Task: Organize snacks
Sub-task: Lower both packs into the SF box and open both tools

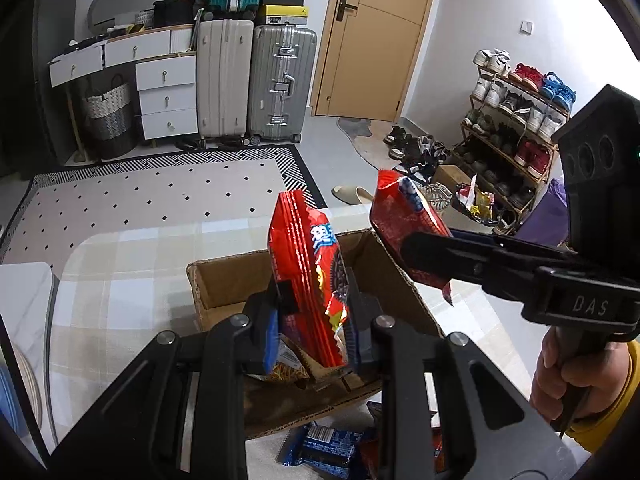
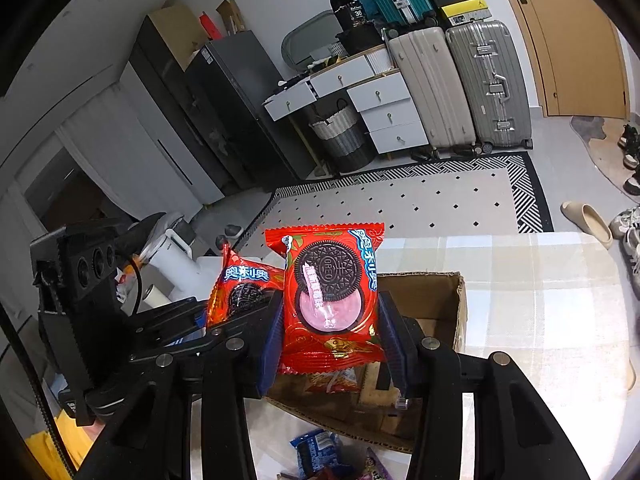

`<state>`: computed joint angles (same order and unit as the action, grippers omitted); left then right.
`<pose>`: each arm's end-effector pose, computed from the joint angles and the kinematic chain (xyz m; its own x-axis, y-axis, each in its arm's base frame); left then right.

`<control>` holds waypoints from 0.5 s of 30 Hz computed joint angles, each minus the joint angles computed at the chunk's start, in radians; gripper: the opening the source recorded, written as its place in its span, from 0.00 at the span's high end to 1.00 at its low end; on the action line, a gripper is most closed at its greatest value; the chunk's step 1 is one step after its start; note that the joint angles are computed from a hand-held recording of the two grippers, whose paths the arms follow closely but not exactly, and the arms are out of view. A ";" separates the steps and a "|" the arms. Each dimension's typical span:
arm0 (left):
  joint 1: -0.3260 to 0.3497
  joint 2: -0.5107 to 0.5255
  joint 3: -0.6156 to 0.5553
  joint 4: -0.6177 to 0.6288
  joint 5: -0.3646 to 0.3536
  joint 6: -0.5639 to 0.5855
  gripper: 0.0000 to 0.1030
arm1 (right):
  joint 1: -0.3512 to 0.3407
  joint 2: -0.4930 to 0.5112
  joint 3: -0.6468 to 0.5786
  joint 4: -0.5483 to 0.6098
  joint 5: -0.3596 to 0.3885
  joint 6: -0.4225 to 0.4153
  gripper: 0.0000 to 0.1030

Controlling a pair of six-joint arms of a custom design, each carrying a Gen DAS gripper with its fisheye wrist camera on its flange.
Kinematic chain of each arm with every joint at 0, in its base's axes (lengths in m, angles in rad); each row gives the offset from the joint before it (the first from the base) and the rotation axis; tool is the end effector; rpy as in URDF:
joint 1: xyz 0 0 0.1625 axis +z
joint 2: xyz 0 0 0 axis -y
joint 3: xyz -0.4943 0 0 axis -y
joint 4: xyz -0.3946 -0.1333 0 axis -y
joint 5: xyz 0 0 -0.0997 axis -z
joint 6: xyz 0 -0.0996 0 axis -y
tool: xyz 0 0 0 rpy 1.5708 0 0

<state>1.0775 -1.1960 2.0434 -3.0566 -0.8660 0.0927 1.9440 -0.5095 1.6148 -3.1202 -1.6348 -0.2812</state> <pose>-0.0945 -0.5935 0.3252 -0.8149 0.0860 -0.5732 0.4577 0.7024 -0.5452 0.3885 -0.6441 0.0041 -0.8110 -0.5583 0.1747 -0.5770 0.7139 -0.3967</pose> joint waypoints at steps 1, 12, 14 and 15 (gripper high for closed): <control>0.004 0.001 -0.002 0.007 -0.004 0.000 0.78 | -0.002 0.004 -0.006 0.007 -0.002 0.000 0.57; 0.048 0.051 -0.049 0.084 -0.017 -0.022 0.78 | -0.010 0.033 -0.027 0.051 -0.055 0.006 0.57; 0.054 0.064 -0.058 0.096 -0.022 -0.026 0.78 | -0.013 0.039 -0.029 0.058 -0.064 0.009 0.57; 0.056 0.069 -0.060 0.099 -0.021 -0.027 0.78 | -0.015 0.040 -0.028 0.060 -0.063 0.009 0.57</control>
<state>1.1332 -1.1271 1.9831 -2.9580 -0.8865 0.0656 1.9291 -0.4695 1.5864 -3.0604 -1.6982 -0.2727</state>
